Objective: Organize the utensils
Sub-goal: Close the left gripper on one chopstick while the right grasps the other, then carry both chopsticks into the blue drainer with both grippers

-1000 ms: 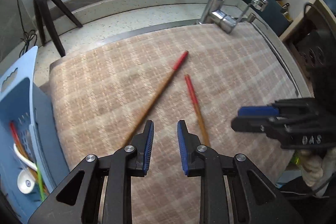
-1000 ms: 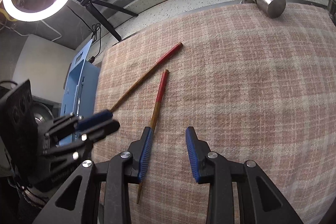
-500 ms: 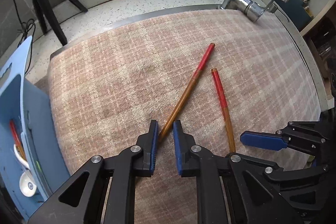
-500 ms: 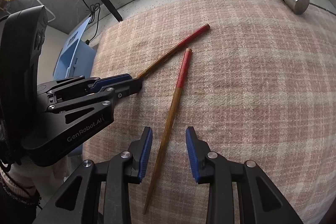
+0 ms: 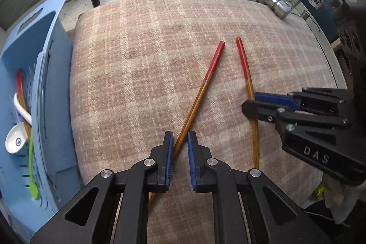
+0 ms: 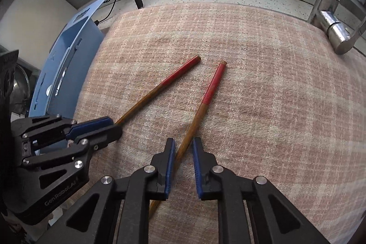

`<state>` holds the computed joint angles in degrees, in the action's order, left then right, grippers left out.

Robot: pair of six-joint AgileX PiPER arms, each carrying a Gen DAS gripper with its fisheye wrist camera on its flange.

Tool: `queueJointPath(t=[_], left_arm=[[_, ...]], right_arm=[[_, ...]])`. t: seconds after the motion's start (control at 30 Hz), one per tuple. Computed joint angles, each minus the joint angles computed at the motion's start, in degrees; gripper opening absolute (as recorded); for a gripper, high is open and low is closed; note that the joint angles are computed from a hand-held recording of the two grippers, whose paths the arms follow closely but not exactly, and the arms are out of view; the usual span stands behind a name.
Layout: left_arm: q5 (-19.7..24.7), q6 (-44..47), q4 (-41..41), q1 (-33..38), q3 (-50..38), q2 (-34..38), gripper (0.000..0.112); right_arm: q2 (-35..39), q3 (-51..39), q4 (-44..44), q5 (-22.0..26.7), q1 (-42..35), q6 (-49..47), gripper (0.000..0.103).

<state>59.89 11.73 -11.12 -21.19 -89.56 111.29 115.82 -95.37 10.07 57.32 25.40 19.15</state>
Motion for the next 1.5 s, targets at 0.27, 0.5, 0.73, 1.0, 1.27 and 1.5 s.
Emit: queueJointPath(t=[0.27, 0.5, 0.73, 1.0, 1.27, 1.5], left_arm=[[3.21, -0.66, 3.43, -3.46, -9.28, 5.07, 0.022], [4.38, -0.57, 4.48, -4.92, -15.49, 10.23, 0.014], [3.34, 0.9, -3.33, 0.7, -13.11, 8.82, 0.006], [1.0, 3.5, -8.94, 3.39, -7.98, 4.25, 0.006], [0.98, 4.03, -12.02, 4.53, -7.96, 0.91, 0.006], [2.05, 4.91, -13.75, 9.68, -9.29, -3.21, 0.006]], right_arm=[[-4.74, 6.64, 3.81, -1.82, -2.29, -1.32, 0.013], [-6.32, 9.25, 6.13, -2.39, -4.05, -4.68, 0.011], [-7.54, 11.11, 8.29, -3.38, -5.21, -4.14, 0.01], [-9.54, 11.98, 8.18, -5.46, -5.56, -3.83, 0.006], [-11.22, 10.62, 11.22, -5.56, -7.18, -4.28, 0.006], [-8.31, -2.98, 9.28, -2.23, -4.05, -2.91, 0.006]])
